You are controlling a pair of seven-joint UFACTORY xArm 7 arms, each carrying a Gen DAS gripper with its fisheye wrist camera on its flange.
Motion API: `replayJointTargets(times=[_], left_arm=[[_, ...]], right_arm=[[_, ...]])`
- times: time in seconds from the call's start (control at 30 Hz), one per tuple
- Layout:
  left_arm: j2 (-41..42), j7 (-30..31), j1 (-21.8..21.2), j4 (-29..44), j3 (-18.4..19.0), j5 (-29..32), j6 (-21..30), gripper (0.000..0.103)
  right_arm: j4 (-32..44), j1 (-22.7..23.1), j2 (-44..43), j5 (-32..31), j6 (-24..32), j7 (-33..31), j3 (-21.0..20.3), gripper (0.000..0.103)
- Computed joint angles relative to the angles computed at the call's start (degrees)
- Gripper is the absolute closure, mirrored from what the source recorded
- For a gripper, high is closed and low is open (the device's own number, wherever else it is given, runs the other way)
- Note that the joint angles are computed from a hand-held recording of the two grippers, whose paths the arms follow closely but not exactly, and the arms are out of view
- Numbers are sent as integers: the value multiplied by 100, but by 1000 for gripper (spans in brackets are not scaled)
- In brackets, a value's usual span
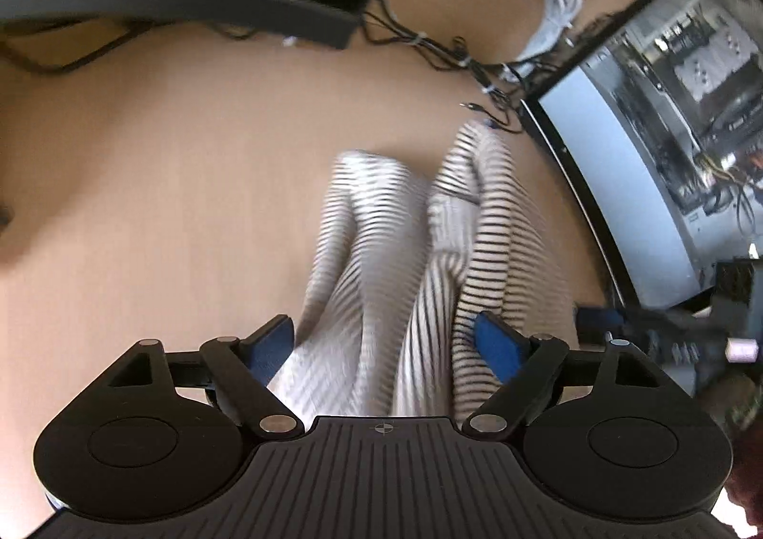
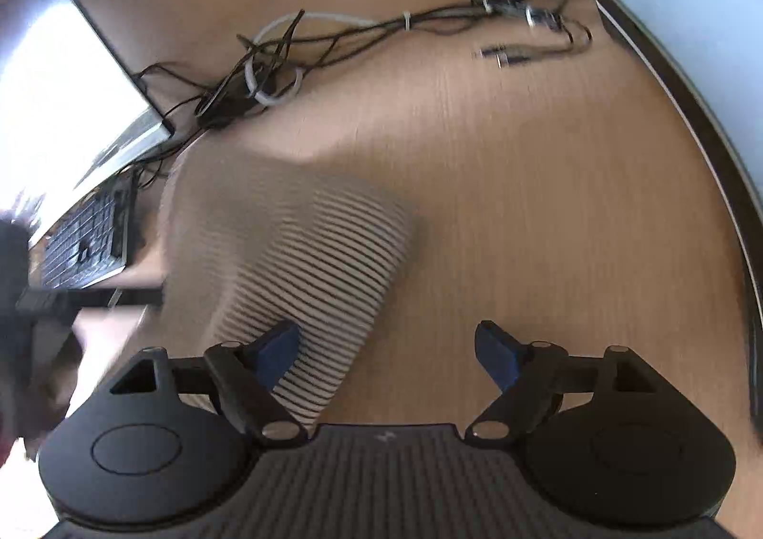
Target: Fold clothes
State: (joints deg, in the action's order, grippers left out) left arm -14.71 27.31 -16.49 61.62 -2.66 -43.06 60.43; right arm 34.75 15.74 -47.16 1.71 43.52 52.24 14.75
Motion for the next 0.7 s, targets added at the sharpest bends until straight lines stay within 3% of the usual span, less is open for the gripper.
replayJointTargets(times=[0.23, 0.33, 0.43, 0.6, 0.7], left_arm=[[-777, -150, 23, -744, 154, -44, 144, 15], [-1000, -99, -31, -875, 233, -19, 266, 15], [-1144, -19, -89, -941, 279, -37, 364, 13], [-1203, -7, -267, -1073, 116, -52, 145, 15], [-1061, -32, -458, -997, 71, -277, 56, 23]], right_arm=[[507, -346, 589, -621, -21, 176, 382, 14], [340, -141, 260, -584, -58, 204, 333, 2], [71, 77, -219, -476, 7, 239, 363, 1], [2, 52, -659, -713, 445, 361, 768, 1], [9, -52, -839, -830, 574, 574, 922, 0]])
